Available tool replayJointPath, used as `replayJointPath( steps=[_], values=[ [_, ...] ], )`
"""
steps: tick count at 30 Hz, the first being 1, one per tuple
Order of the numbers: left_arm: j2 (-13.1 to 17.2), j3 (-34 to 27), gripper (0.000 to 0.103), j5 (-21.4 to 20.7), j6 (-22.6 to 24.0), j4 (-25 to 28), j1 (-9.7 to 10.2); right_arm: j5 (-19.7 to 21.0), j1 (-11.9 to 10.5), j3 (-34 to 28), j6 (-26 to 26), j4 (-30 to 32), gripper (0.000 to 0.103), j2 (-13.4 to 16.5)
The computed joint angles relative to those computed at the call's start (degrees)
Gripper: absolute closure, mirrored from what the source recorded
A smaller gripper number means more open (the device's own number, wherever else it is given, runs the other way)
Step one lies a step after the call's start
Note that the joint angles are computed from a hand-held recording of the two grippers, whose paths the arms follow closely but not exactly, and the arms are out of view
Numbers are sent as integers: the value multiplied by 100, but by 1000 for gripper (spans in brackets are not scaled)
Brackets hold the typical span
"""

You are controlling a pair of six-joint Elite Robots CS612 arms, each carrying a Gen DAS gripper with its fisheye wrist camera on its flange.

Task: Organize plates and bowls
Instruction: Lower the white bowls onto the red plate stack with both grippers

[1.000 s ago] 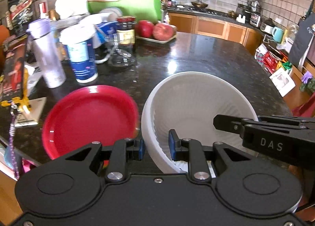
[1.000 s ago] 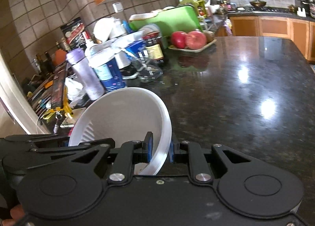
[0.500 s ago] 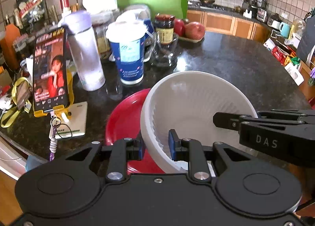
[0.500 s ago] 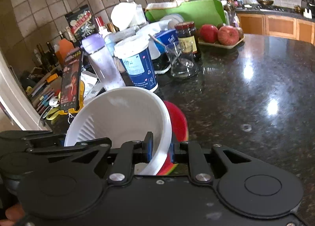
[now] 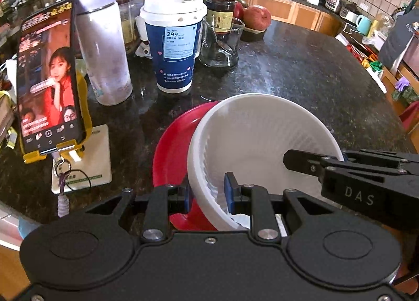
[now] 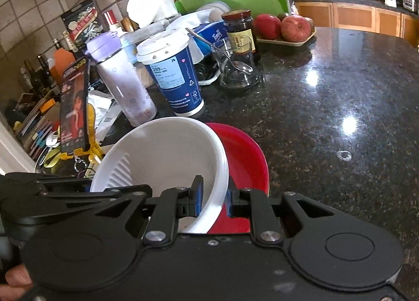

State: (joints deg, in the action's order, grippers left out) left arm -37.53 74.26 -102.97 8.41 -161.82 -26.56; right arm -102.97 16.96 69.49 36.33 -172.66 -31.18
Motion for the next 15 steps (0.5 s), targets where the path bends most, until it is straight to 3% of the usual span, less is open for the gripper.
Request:
replayJointPath(
  steps=[15],
  values=[
    [158,-349,71,-75,75,426,36,77,-39,-110,90,233,83,45]
  ],
)
